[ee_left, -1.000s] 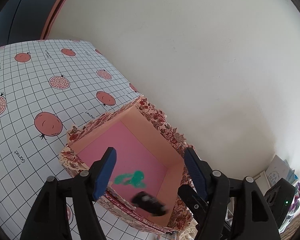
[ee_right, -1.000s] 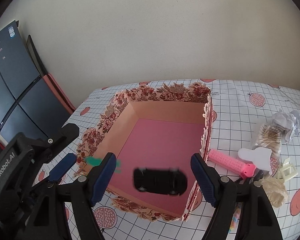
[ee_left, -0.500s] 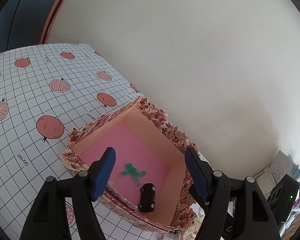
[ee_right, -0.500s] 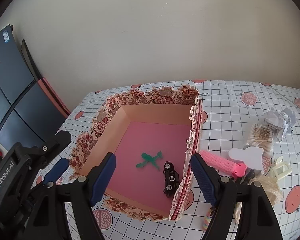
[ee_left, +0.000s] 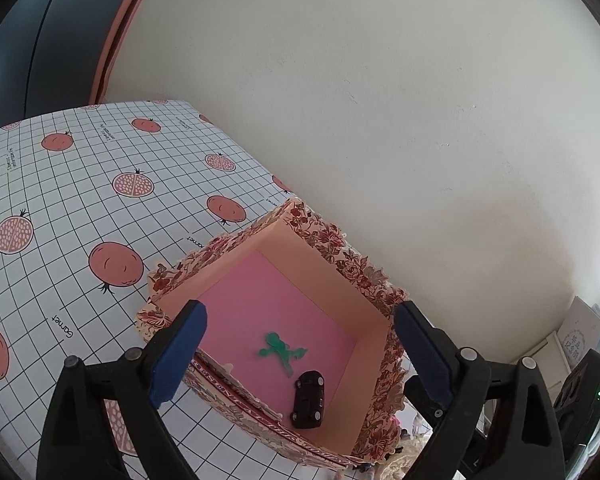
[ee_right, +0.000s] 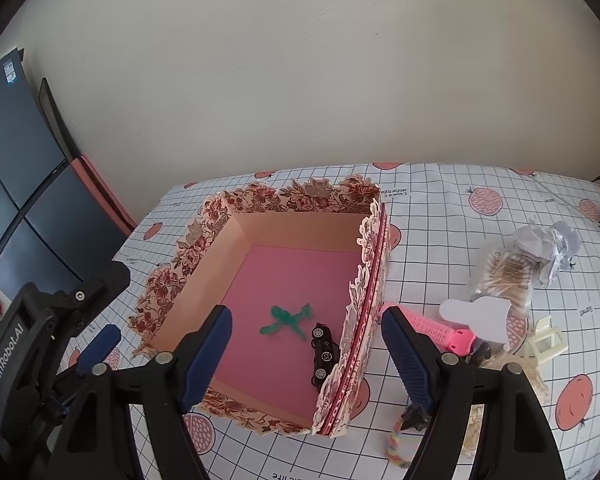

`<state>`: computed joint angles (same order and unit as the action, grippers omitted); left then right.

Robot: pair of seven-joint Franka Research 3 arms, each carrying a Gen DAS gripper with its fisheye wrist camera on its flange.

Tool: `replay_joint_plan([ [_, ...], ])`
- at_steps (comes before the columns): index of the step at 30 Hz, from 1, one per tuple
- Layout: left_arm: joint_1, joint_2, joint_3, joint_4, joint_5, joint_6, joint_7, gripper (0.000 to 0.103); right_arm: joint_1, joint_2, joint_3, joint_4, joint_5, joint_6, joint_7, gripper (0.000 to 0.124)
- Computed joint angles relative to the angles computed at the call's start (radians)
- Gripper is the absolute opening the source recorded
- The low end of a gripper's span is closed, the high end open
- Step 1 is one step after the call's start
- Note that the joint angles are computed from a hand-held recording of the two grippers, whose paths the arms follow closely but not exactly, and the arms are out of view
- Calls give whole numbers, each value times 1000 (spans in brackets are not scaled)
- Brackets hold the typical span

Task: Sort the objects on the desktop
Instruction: 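Open both tools to drop the car and figure into the box, then withdraw both tools back toward the remaining objects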

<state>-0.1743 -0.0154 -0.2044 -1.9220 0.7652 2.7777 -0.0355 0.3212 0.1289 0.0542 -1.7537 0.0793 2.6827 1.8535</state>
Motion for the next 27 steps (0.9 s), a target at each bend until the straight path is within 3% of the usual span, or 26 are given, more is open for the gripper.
replay_joint_plan([
  [2, -3, 3, -2, 7, -2, -8, 13, 97, -1, -6, -3, -7, -3, 5, 6, 90],
  [11, -28, 27, -8, 56, -46, -103, 91, 100, -22, -25, -4, -17, 31, -1, -15, 103],
  [19, -52, 44, -10, 96, -51, -167, 138, 100, -40, -48, -15, -32, 6, 6, -2, 103],
  [23, -73, 58, -14, 132, 1, -234, 132, 103, -54, -69, -19, -50, -11, 15, 8, 103],
  [27, -88, 67, -14, 151, 27, -245, 130, 103, -71, -90, -19, -68, 12, 21, -16, 103],
])
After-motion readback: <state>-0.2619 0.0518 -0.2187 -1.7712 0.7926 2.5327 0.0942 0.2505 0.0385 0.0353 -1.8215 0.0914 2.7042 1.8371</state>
